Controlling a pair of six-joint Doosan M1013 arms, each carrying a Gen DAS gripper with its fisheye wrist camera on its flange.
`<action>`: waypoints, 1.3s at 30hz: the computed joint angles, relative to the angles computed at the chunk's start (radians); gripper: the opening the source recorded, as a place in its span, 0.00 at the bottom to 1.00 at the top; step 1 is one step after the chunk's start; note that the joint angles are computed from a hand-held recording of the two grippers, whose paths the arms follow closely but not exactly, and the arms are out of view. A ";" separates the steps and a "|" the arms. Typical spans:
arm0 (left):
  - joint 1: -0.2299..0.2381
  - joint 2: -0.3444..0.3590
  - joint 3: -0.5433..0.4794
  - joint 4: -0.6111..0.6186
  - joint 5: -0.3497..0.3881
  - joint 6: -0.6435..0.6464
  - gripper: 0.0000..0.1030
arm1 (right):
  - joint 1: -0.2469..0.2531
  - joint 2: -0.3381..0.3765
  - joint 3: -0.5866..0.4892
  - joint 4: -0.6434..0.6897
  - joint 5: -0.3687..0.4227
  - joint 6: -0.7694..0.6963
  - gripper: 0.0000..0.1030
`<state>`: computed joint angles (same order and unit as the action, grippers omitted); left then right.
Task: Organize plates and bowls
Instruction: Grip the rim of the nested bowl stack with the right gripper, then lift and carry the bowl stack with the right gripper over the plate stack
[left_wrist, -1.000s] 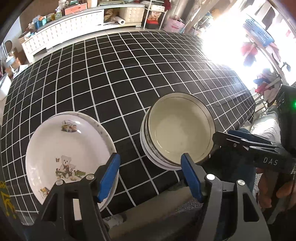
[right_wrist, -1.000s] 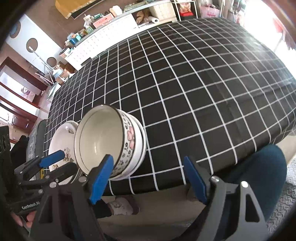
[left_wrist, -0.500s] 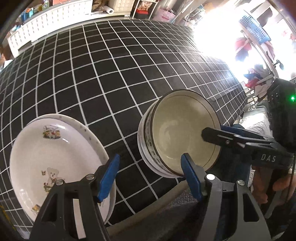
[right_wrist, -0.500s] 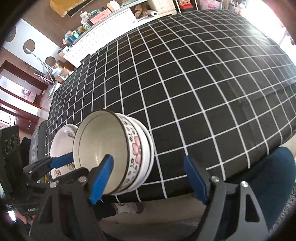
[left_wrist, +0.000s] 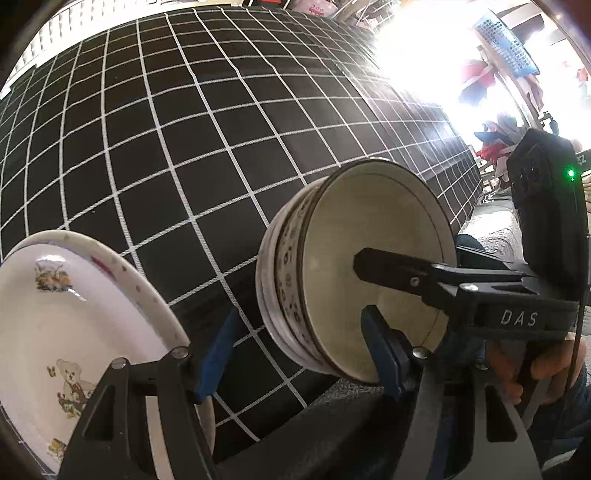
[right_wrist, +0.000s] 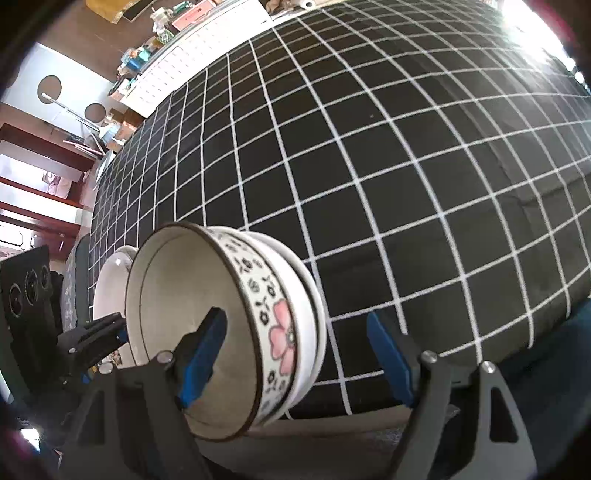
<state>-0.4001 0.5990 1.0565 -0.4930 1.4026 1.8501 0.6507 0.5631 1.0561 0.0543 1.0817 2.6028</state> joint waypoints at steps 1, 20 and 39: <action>-0.004 0.003 -0.002 0.004 0.002 0.001 0.64 | 0.001 0.001 -0.002 0.001 0.004 0.001 0.79; -0.034 0.018 -0.002 0.010 -0.036 -0.032 0.64 | -0.009 -0.021 0.034 0.072 -0.037 -0.052 0.64; -0.042 -0.003 0.024 0.040 -0.076 -0.171 0.65 | -0.016 0.005 -0.006 0.084 -0.014 0.043 0.68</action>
<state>-0.4425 0.5962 1.0807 -0.4534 1.3269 1.6788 0.6344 0.5679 1.0501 0.1383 1.0678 2.6463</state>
